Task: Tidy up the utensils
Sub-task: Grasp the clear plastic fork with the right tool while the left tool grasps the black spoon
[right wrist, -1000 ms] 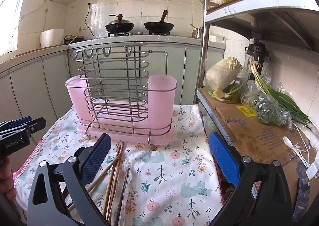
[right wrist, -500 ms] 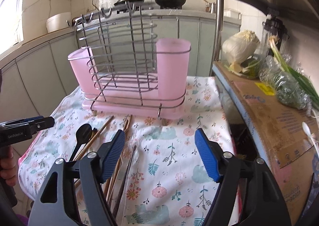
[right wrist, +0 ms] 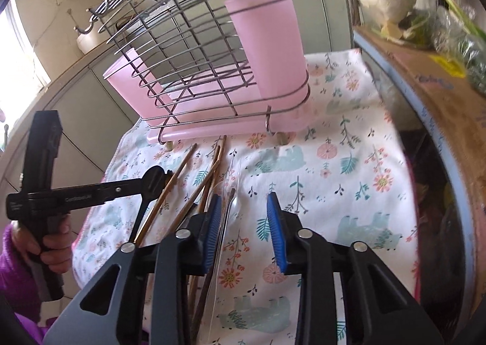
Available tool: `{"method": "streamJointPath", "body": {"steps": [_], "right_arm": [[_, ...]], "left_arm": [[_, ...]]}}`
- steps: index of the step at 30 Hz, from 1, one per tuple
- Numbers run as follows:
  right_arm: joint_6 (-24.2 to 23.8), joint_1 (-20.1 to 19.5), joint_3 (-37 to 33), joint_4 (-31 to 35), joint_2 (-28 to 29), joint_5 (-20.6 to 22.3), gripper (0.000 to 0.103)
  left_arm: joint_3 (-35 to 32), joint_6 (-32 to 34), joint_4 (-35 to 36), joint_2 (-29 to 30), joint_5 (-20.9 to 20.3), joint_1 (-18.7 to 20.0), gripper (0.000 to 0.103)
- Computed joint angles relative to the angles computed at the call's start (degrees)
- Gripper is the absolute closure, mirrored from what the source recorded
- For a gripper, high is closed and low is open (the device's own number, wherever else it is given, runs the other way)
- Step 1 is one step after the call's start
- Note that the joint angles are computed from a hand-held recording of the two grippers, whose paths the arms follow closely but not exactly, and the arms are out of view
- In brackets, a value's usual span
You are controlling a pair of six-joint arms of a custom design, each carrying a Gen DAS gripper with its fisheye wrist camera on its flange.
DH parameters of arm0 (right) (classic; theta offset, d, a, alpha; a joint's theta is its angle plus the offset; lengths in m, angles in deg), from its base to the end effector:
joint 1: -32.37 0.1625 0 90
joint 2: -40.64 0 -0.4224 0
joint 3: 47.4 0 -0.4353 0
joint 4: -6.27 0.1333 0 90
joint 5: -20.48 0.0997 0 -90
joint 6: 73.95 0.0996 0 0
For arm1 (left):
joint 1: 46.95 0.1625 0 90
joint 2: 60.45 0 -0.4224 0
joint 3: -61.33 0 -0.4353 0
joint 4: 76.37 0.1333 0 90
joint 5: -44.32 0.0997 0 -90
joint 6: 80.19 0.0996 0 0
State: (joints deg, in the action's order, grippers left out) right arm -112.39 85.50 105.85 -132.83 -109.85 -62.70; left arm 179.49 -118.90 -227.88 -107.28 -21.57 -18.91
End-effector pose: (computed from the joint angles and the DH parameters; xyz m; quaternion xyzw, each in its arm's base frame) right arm -0.0084 -0.2531 0.3535 0.0360 -0.9173 0.3444 0.1966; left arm -0.3693 -0.3938 -0.0484 0.2138 0.9508 -0.1068 0.1973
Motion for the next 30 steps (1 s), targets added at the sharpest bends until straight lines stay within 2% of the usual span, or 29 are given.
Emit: {"method": "streamJointPath", "body": {"steps": [3, 5, 8, 14, 19, 20, 21, 23, 28, 30], "right_arm": [[1.42, -0.03, -1.38, 1.89, 2.44, 0.3, 0.074], [2.93, 1.06, -2.23, 1.88, 5.01, -0.58, 0.074], [5.3, 4.07, -3.3, 0.27, 9.8, -3.73, 0.074], [7.36, 11.02, -3.82, -6.05, 18.41, -11.58, 0.074], [9.1, 13.52, -4.02, -9.94, 24.15, -16.93, 0.074], [9.63, 13.39, -4.2, -9.76, 24.7, -17.25, 0.074], [10.04, 13.04, -4.42, -9.15, 25.0, -17.05, 0.084], [10.8, 12.13, -4.8, -7.88, 25.31, -15.67, 0.095], [10.64, 9.96, -4.53, -5.6, 22.6, -12.37, 0.096], [9.9, 8.16, -4.33, -3.4, 19.73, -9.81, 0.096]], "left_arm": [[-1.8, 0.38, 1.58, 1.37, -1.29, 1.28, 0.07], [-2.47, 0.15, 2.22, 2.04, -2.22, 2.14, 0.088], [-2.38, 0.24, 0.68, 2.21, -3.95, 3.16, 0.099], [0.41, 2.02, -3.76, -0.77, -3.06, 2.94, 0.1], [1.59, 2.75, -4.74, -3.34, -3.44, 3.51, 0.1], [1.86, 2.8, -4.78, -3.94, -3.7, 3.56, 0.1], [2.03, 3.0, -4.92, -4.35, -3.77, 3.69, 0.1], [2.57, 3.13, -5.27, -5.28, -3.8, 3.6, 0.1], [4.35, 3.37, -6.33, -8.12, -3.9, 3.36, 0.1], [4.86, 3.17, -6.44, -8.9, -3.61, 3.12, 0.1]]}}
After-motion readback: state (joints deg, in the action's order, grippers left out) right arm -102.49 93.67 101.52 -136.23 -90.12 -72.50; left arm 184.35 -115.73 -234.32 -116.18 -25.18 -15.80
